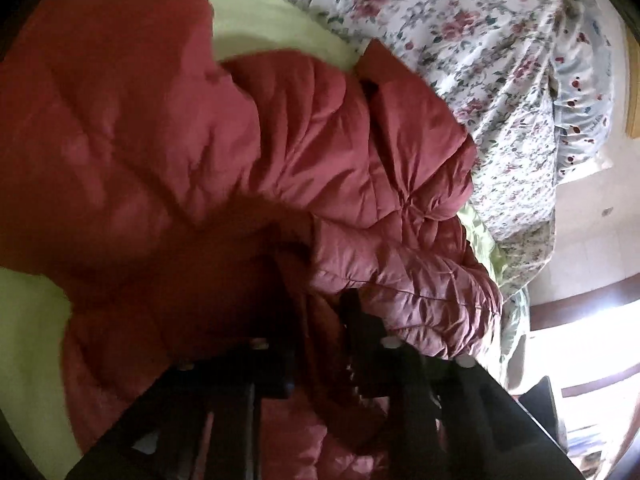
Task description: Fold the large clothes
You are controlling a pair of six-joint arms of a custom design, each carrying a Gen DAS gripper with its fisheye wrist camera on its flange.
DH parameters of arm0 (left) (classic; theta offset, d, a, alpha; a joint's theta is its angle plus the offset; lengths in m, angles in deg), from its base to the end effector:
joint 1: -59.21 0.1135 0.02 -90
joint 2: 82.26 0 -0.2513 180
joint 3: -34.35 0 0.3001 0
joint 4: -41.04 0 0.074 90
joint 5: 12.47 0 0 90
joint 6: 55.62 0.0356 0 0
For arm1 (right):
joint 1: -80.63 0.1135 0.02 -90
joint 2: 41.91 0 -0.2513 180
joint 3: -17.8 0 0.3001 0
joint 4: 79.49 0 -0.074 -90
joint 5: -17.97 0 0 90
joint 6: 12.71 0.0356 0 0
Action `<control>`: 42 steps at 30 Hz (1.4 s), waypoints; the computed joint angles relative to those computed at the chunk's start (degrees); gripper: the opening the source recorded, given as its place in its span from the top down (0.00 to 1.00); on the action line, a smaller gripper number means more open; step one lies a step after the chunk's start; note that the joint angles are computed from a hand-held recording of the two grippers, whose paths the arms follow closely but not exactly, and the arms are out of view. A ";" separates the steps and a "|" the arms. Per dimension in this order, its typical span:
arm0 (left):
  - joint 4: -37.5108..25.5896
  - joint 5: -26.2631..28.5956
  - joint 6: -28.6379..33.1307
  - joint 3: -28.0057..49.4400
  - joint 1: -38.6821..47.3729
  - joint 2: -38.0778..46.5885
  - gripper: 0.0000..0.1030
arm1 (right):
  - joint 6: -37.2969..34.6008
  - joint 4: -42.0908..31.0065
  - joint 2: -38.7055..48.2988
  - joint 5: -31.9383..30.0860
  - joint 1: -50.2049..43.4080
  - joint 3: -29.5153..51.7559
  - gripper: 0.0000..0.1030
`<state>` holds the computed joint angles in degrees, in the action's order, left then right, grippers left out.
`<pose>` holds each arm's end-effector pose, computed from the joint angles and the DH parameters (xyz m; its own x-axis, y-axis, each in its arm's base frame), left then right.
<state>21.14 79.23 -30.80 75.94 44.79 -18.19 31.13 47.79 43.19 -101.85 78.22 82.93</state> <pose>0.2596 -0.0679 0.1509 -0.5192 -0.8032 -0.2919 -0.4791 0.5564 -0.6789 0.3123 0.0046 0.1613 -0.5804 -0.6019 -0.5485 -0.7651 0.6337 0.1142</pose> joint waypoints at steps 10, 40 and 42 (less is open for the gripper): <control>-13.34 -24.08 10.47 10.64 -6.27 10.78 0.85 | 7.94 1.69 1.98 -3.50 -15.06 10.97 0.49; -14.78 -29.93 8.73 32.32 -10.73 40.65 0.65 | 11.86 10.73 6.36 8.84 -7.70 8.49 0.45; -13.99 -29.85 8.33 32.00 -11.22 40.64 0.65 | 12.79 10.35 10.12 11.58 -6.59 10.17 0.44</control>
<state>7.15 49.38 -22.47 107.94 33.57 22.45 43.92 58.14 53.31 -90.27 71.63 93.10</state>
